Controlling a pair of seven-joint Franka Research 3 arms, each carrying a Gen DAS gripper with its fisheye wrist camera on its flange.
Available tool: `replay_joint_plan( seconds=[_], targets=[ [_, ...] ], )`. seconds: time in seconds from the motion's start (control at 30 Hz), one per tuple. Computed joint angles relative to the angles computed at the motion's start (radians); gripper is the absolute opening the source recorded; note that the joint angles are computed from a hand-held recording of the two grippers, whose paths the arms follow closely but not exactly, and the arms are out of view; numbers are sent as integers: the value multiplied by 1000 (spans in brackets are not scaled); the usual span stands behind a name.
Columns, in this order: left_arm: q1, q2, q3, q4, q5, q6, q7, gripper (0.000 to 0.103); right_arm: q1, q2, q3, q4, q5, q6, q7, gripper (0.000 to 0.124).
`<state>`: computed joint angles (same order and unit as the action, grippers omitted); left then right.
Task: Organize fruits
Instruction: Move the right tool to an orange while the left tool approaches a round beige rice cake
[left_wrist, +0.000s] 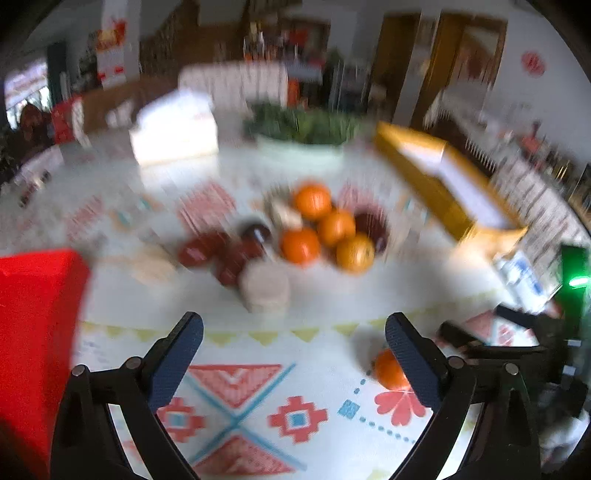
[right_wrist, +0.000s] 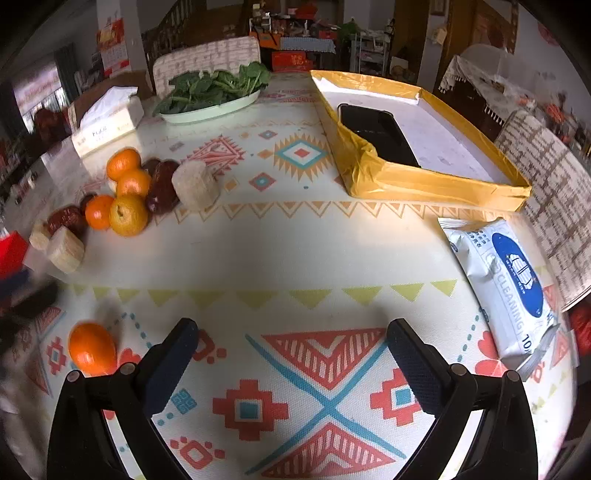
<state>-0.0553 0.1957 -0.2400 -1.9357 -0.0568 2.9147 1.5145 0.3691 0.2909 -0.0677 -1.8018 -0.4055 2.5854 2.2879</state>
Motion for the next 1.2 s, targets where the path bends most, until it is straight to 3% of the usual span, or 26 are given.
replay_joint_plan(
  seconds=[0.07,0.13,0.17,0.23,0.3,0.4,0.43,0.5,0.53,0.6,0.7,0.77,0.87,0.93,1.2],
  targets=[
    [26,-70,-11,-87,-44,118,34,99,1,-1,-1,0,0,-4,5,103],
    [7,-131,41,-156,36,201,-43,99,0,-6,1,-5,6,-4,7,103],
    [-4,-166,83,-188,139,219,-143,99,-6,-12,6,-12,21,6,2,103],
    [7,-205,113,-212,279,205,-276,99,-31,-37,28,-47,97,60,-21,101],
    [17,-229,126,-230,261,203,-273,99,-25,-63,25,-84,100,129,-4,101],
    [-18,-244,168,-249,72,217,-107,99,9,-98,9,-114,1,189,46,100],
    [-10,-245,167,-250,76,219,-104,99,12,-103,16,-114,-10,193,37,95],
    [20,-235,153,-231,155,190,-159,99,18,-106,33,-108,-21,199,6,81],
    [11,-231,157,-223,107,170,-108,99,14,-101,49,-100,2,197,-32,72],
    [-6,-202,157,-179,-50,120,42,99,4,-92,74,-92,71,206,-103,66],
    [15,-148,131,-115,-67,72,76,99,1,-63,93,-64,163,205,-192,58],
    [30,-113,117,-77,-41,40,60,95,8,-47,92,-54,199,201,-229,58],
    [76,-73,49,-24,-199,-37,213,75,29,-41,78,-60,209,217,-249,58],
    [82,-46,27,0,-249,-66,266,69,39,-41,71,-69,208,224,-265,58],
    [48,48,1,76,-181,-107,247,66,64,-17,60,-59,206,223,-312,54]
  ],
)
